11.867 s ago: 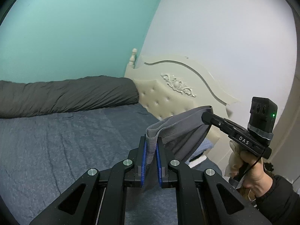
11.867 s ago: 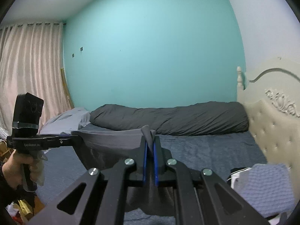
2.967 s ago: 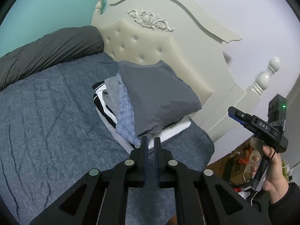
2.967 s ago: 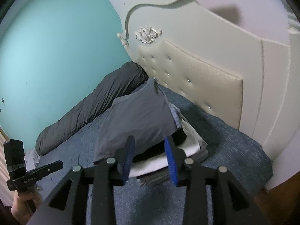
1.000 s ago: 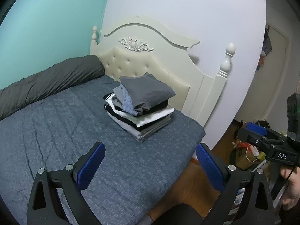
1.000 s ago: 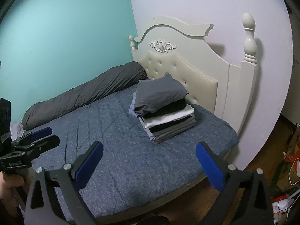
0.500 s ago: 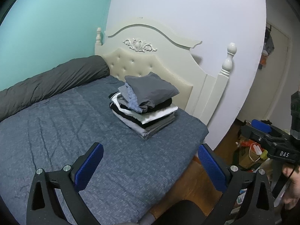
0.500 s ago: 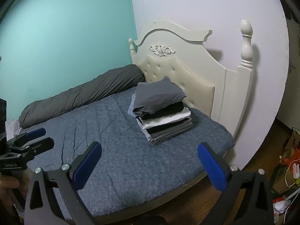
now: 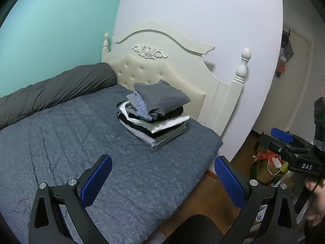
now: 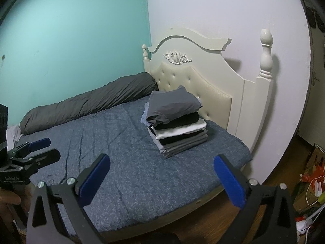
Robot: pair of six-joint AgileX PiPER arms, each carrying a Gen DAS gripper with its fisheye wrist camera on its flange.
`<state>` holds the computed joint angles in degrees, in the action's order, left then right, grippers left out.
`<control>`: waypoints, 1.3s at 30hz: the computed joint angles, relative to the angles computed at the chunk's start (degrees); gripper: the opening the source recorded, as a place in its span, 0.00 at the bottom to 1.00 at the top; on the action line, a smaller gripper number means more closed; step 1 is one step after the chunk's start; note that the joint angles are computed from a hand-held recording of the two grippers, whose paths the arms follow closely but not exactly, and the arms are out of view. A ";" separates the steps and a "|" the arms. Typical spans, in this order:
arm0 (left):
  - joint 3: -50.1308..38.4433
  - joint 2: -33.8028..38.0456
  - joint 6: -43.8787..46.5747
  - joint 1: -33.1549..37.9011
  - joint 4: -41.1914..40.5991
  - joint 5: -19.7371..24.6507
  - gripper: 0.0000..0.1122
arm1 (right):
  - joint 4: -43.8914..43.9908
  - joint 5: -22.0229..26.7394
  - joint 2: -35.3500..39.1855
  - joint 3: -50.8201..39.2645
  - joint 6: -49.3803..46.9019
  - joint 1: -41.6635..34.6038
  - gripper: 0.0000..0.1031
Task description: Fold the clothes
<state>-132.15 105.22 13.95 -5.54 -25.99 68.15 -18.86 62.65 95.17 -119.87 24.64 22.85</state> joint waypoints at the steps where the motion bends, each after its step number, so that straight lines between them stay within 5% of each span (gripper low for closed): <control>1: 1.22 -0.66 0.30 0.06 -0.13 -0.75 0.91 | -0.11 -0.13 -0.14 0.33 0.17 0.04 1.00; 11: 8.31 -4.72 1.62 0.50 -1.65 -4.23 0.91 | -3.86 -2.15 -2.38 5.50 3.51 1.51 1.00; 39: 10.76 -5.91 3.15 1.10 -3.82 -5.04 0.91 | -7.07 -2.94 -3.48 7.90 6.45 2.83 1.00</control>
